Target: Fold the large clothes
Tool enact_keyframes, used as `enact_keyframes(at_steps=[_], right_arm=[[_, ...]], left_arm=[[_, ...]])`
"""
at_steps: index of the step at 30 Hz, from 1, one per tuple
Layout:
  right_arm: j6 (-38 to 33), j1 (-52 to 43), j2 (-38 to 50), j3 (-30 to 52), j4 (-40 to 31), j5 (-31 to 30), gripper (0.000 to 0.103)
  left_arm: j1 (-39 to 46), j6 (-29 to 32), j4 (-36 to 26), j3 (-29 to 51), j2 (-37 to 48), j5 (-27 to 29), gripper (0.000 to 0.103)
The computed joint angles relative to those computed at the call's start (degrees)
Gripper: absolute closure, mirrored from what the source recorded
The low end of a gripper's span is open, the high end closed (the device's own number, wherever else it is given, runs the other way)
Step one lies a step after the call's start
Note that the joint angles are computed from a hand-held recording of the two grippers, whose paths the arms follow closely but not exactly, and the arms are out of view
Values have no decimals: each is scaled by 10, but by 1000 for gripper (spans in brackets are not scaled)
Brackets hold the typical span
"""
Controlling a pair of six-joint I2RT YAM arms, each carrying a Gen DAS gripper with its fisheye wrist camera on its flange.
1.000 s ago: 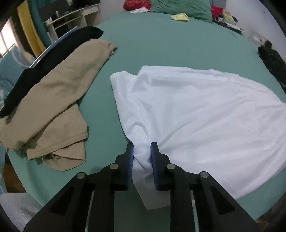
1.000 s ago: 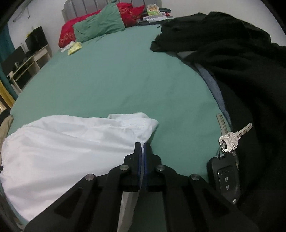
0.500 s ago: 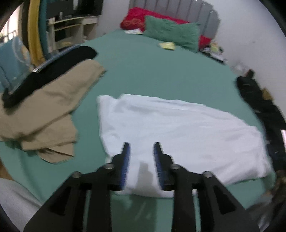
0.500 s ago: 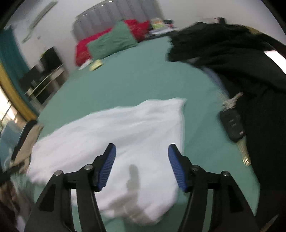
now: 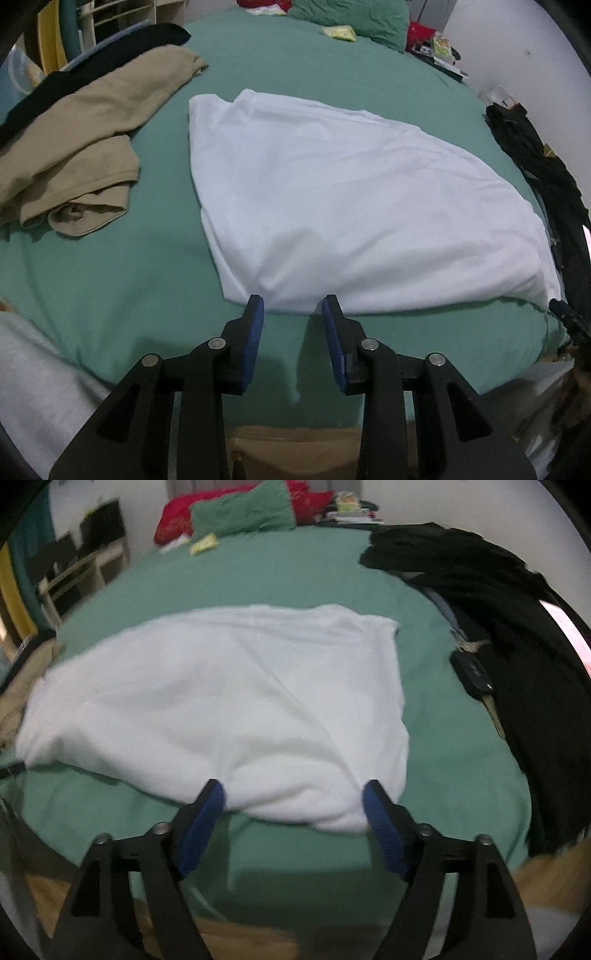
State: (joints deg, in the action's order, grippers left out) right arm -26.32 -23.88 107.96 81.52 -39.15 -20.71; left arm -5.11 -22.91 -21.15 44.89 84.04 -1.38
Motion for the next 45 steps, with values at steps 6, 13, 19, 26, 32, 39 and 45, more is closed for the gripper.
enact_keyframes(at_steps=[6,13,19,26,32,39,45], right_arm=[[64,-24,-21,-11,-60,-132,5],[124,-12,19,-11,-37,-162,2],[241,4,59,2,60,-183,0],[319,22,93,22,141,-220,0],[420,41,135,39,230,-246,0],[392,56,177,109,163,-303,73],[303,109,107,125,141,-217,83]], left_arm=[[-24,5,25,-3,-58,-33,68],[-45,3,42,57,18,-23,68],[-74,6,64,111,80,-20,68],[-91,-19,67,261,189,33,68],[-106,-29,3,399,332,39,68],[-140,-24,-7,431,384,-33,68],[-130,-16,-10,429,379,-11,68]])
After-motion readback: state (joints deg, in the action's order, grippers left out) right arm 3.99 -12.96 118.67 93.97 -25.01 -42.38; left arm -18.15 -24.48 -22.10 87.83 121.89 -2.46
